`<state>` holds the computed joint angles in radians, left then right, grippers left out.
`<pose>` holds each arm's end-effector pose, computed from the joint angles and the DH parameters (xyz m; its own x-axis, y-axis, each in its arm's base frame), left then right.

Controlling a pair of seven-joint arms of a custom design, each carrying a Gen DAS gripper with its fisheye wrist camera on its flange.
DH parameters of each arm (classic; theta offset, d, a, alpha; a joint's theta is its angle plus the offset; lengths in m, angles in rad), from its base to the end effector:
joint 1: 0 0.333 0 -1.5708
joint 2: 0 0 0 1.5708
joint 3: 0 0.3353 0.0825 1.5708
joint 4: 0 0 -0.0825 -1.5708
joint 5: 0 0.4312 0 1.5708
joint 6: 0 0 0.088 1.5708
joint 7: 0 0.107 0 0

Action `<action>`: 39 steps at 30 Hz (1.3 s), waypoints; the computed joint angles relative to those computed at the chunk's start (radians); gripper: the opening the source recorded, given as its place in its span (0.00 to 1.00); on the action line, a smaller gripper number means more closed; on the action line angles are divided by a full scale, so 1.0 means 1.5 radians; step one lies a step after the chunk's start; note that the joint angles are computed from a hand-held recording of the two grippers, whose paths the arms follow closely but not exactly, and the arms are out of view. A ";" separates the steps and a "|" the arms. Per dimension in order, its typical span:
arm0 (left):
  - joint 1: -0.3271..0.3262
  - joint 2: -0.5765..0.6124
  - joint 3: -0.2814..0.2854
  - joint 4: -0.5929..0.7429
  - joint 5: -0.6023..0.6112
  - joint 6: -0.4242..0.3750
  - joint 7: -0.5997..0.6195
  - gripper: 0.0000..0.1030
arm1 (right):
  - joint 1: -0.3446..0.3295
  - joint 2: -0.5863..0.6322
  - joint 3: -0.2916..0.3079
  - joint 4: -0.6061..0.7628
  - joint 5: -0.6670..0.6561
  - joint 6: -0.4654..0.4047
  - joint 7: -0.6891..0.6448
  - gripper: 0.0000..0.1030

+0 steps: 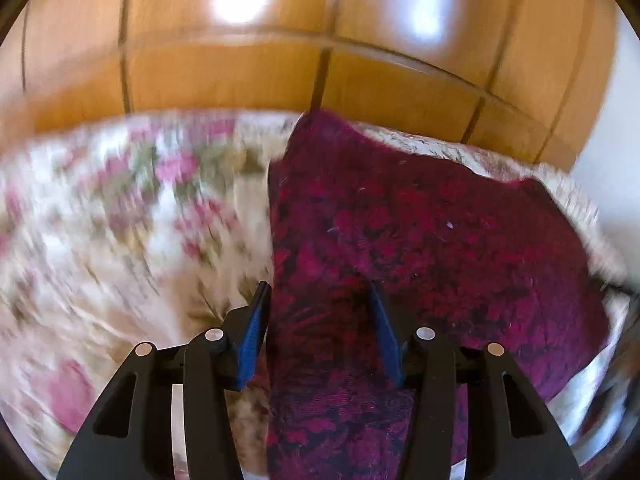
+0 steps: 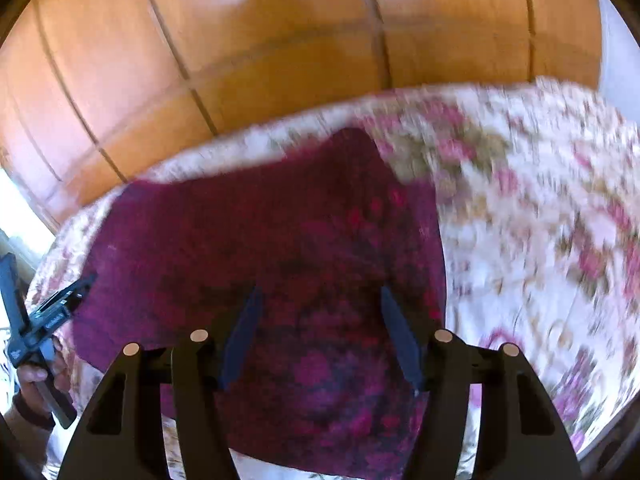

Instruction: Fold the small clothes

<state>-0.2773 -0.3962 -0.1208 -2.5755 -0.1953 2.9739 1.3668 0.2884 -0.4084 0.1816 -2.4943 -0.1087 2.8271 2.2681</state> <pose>0.4515 -0.1780 0.4813 -0.1238 -0.9594 0.2535 -0.7406 -0.0807 -0.6670 0.4379 0.2347 0.5093 -0.0144 -0.9553 -0.2951 -0.7672 0.1999 -0.6095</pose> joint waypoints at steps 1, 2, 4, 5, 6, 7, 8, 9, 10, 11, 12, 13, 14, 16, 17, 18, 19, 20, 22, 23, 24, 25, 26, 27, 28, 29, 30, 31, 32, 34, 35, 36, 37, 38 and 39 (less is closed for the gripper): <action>-0.026 0.001 0.032 0.002 -0.010 -0.006 -0.011 0.61 | -0.004 -0.001 0.001 -0.010 0.001 0.021 0.008 0.59; -0.029 -0.003 0.041 0.003 0.008 -0.013 -0.043 0.61 | -0.010 0.001 0.005 -0.010 -0.003 0.029 0.016 0.59; 0.021 -0.018 -0.009 0.000 0.021 -0.015 -0.058 0.61 | -0.031 0.004 0.028 -0.002 -0.030 0.022 0.036 0.62; 0.070 -0.033 -0.059 -0.003 0.045 -0.019 -0.078 0.61 | -0.043 0.005 0.043 0.001 -0.051 0.018 0.049 0.63; 0.098 -0.043 -0.086 -0.005 0.074 -0.025 -0.103 0.61 | -0.051 0.004 0.053 0.002 -0.068 0.015 0.062 0.64; 0.119 -0.053 -0.105 -0.006 0.103 -0.032 -0.126 0.61 | -0.063 0.002 0.066 0.007 -0.091 0.006 0.077 0.65; 0.135 -0.068 -0.122 -0.009 0.130 -0.039 -0.146 0.61 | -0.069 -0.001 0.076 0.011 -0.110 -0.005 0.092 0.66; 0.139 -0.077 -0.124 -0.014 0.147 -0.040 -0.155 0.61 | -0.072 -0.005 0.084 0.016 -0.127 -0.017 0.106 0.68; 0.145 -0.086 -0.130 -0.017 0.164 -0.043 -0.167 0.61 | -0.073 -0.008 0.086 0.020 -0.140 -0.026 0.115 0.72; 0.152 -0.097 -0.137 -0.020 0.183 -0.048 -0.180 0.61 | -0.074 -0.012 0.092 0.026 -0.155 -0.040 0.127 0.74; 0.154 -0.105 -0.138 -0.022 0.197 -0.051 -0.188 0.61 | -0.076 -0.018 0.099 0.030 -0.172 -0.053 0.141 0.77; 0.153 -0.110 -0.136 -0.024 0.207 -0.052 -0.193 0.61 | -0.082 -0.023 0.108 0.037 -0.195 -0.065 0.158 0.79; 0.154 -0.117 -0.137 -0.028 0.217 -0.056 -0.201 0.61 | -0.082 -0.026 0.112 0.040 -0.211 -0.070 0.170 0.80; 0.152 -0.124 -0.133 -0.030 0.232 -0.059 -0.209 0.61 | -0.074 -0.030 0.110 0.047 -0.232 -0.071 0.181 0.82; 0.150 -0.126 -0.132 -0.031 0.237 -0.060 -0.213 0.61 | -0.070 -0.028 0.107 0.051 -0.238 -0.071 0.183 0.83; 0.146 -0.126 -0.128 -0.031 0.241 -0.061 -0.213 0.61 | -0.068 -0.023 0.106 0.058 -0.246 -0.070 0.184 0.83; 0.143 -0.126 -0.124 -0.031 0.243 -0.062 -0.214 0.61 | -0.064 -0.019 0.104 0.063 -0.250 -0.070 0.186 0.84; 0.139 -0.128 -0.121 -0.033 0.244 -0.064 -0.215 0.61 | -0.060 -0.012 0.102 0.069 -0.254 -0.070 0.187 0.84; 0.128 -0.131 -0.110 -0.038 0.241 -0.068 -0.213 0.61 | -0.054 0.004 0.099 0.082 -0.262 -0.070 0.188 0.85; 0.127 -0.131 -0.108 -0.038 0.242 -0.068 -0.212 0.61 | -0.052 0.011 0.097 0.087 -0.266 -0.071 0.190 0.85; 0.129 -0.132 -0.111 -0.040 0.246 -0.070 -0.214 0.61 | -0.048 0.018 0.096 0.091 -0.269 -0.072 0.193 0.85; 0.131 -0.132 -0.114 -0.040 0.249 -0.072 -0.216 0.61 | -0.044 0.025 0.094 0.095 -0.272 -0.073 0.196 0.85; 0.133 -0.131 -0.115 -0.040 0.251 -0.075 -0.218 0.61 | -0.040 0.030 0.091 0.097 -0.272 -0.076 0.198 0.85; 0.135 -0.129 -0.118 -0.039 0.255 -0.082 -0.220 0.61 | -0.036 0.036 0.087 0.100 -0.272 -0.083 0.199 0.86; 0.137 -0.127 -0.119 -0.039 0.258 -0.086 -0.223 0.61 | -0.031 0.044 0.085 0.105 -0.270 -0.100 0.200 0.86; 0.135 -0.125 -0.117 -0.039 0.258 -0.088 -0.224 0.61 | -0.027 0.048 0.082 0.106 -0.270 -0.113 0.204 0.86; 0.128 -0.122 -0.109 -0.041 0.253 -0.088 -0.222 0.61 | -0.024 0.051 0.078 0.105 -0.273 -0.118 0.209 0.86; 0.126 -0.122 -0.106 -0.042 0.251 -0.086 -0.223 0.61 | -0.021 0.050 0.073 0.098 -0.276 -0.112 0.213 0.87; 0.126 -0.123 -0.106 -0.043 0.251 -0.084 -0.224 0.61 | -0.018 0.049 0.070 0.094 -0.278 -0.107 0.215 0.87; 0.128 -0.124 -0.109 -0.042 0.256 -0.084 -0.225 0.61 | -0.016 0.048 0.068 0.091 -0.287 -0.105 0.220 0.89; 0.126 -0.124 -0.107 -0.042 0.256 -0.083 -0.224 0.61 | -0.015 0.049 0.068 0.091 -0.291 -0.106 0.223 0.89; 0.124 -0.124 -0.104 -0.041 0.254 -0.084 -0.222 0.61 | -0.015 0.048 0.068 0.091 -0.294 -0.106 0.227 0.89; 0.119 -0.123 -0.100 -0.040 0.251 -0.083 -0.219 0.61 | -0.014 0.049 0.067 0.090 -0.296 -0.105 0.229 0.90; 0.114 -0.123 -0.094 -0.039 0.246 -0.082 -0.214 0.61 | -0.013 0.049 0.066 0.090 -0.298 -0.104 0.231 0.90; 0.110 -0.122 -0.090 -0.037 0.242 -0.080 -0.210 0.61 | -0.013 0.049 0.066 0.089 -0.300 -0.103 0.234 0.90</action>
